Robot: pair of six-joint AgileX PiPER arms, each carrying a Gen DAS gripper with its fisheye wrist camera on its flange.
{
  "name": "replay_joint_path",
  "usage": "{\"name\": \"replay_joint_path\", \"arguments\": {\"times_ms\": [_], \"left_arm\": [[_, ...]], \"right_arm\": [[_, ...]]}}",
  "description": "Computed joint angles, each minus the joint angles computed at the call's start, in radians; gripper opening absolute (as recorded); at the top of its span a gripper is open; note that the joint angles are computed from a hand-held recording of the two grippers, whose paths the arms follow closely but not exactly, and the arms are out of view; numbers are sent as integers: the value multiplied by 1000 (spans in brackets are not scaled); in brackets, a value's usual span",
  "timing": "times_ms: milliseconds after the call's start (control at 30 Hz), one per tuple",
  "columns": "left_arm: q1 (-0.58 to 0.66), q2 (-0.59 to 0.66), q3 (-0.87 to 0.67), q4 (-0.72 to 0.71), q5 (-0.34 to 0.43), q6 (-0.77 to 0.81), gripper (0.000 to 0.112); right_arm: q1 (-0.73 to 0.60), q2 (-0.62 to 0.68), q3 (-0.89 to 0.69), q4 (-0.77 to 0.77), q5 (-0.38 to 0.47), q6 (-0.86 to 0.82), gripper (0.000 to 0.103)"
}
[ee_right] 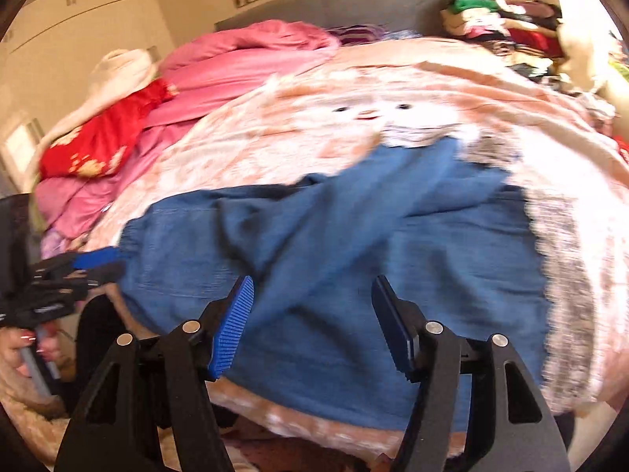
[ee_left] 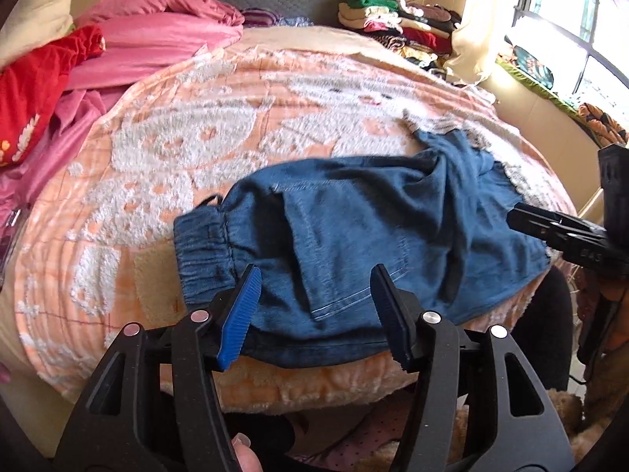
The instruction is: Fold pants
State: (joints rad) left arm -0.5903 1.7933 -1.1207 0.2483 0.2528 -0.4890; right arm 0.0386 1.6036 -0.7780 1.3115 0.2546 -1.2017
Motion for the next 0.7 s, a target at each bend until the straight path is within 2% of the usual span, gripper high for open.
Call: {"name": "replay_joint_path", "arguments": {"times_ms": [67, 133, 233, 267, 367, 500, 600, 700], "left_arm": [[-5, -14, -6, -83, -3, 85, 50], [-10, -7, -31, -238, -3, 242, 51], [-25, 42, -97, -464, 24, 474, 50], [-33, 62, -123, -500, 39, 509, 50], [-55, 137, -210, -626, 85, 633, 50], [-65, 251, -355, -793, 176, 764, 42], [-63, 340, -472, -845, 247, 782, 37], [-68, 432, -604, -799, 310, 711, 36]], "right_arm": [[-31, -9, 17, 49, 6, -51, 62], [-43, -11, 24, 85, -18, -84, 69], [-75, -8, 18, 104, -10, -105, 70], [-83, -7, 11, 77, -11, -83, 70], [-96, 4, -27, -39, -23, 18, 70], [-115, 43, -113, -221, -7, 173, 70], [-106, 100, -215, -412, 11, 344, 70], [-90, 164, -310, -571, 29, 488, 70]]}}
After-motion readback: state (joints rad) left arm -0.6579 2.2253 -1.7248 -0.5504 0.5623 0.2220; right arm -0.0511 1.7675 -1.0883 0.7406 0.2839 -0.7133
